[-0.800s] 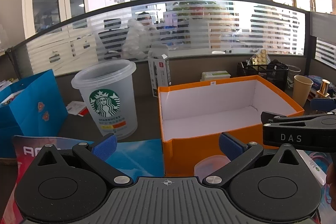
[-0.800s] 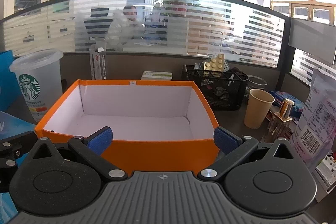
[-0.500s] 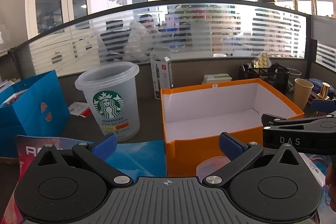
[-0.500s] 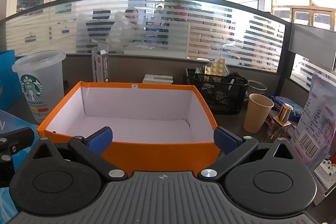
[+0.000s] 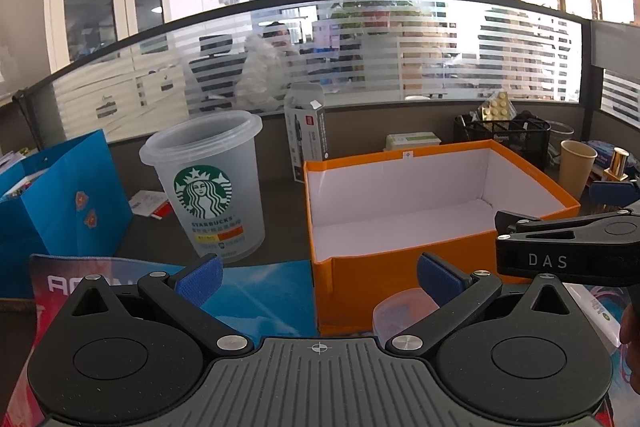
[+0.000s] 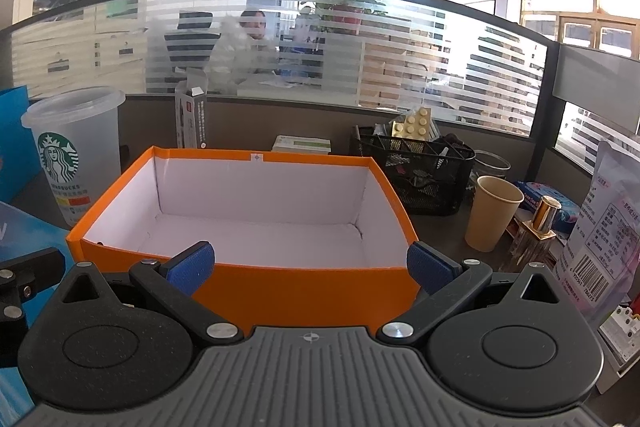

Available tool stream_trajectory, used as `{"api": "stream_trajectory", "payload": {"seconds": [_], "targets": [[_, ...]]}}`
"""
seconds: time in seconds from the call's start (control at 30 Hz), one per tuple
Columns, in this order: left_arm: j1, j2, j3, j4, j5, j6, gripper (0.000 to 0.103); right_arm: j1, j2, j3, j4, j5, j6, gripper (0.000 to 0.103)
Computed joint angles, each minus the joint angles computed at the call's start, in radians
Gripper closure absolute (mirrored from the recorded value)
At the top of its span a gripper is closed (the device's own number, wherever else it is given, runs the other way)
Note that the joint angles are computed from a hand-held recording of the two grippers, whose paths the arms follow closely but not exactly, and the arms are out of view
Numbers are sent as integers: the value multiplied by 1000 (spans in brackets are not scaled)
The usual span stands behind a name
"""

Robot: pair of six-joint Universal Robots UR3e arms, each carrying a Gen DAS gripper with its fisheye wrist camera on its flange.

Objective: Organize rigid objects

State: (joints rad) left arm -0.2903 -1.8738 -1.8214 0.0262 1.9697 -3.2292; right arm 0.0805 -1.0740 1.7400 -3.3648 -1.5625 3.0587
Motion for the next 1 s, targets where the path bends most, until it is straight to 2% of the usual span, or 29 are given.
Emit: {"api": "stream_trajectory", "payload": {"seconds": [0.57, 0.7, 0.83, 1.0], "targets": [[-7, 54, -105, 61, 11, 8, 0, 9, -53, 67, -27, 21, -47, 0], [-2, 64, -186, 91, 11, 29, 0, -62, -110, 190, -96, 129, -117, 0], [23, 98, -297, 131, -98, 53, 0, -215, -160, 404, -235, 314, -239, 0], [-17, -23, -254, 182, -110, 80, 0, -368, -177, 573, -311, 467, -340, 0]]}}
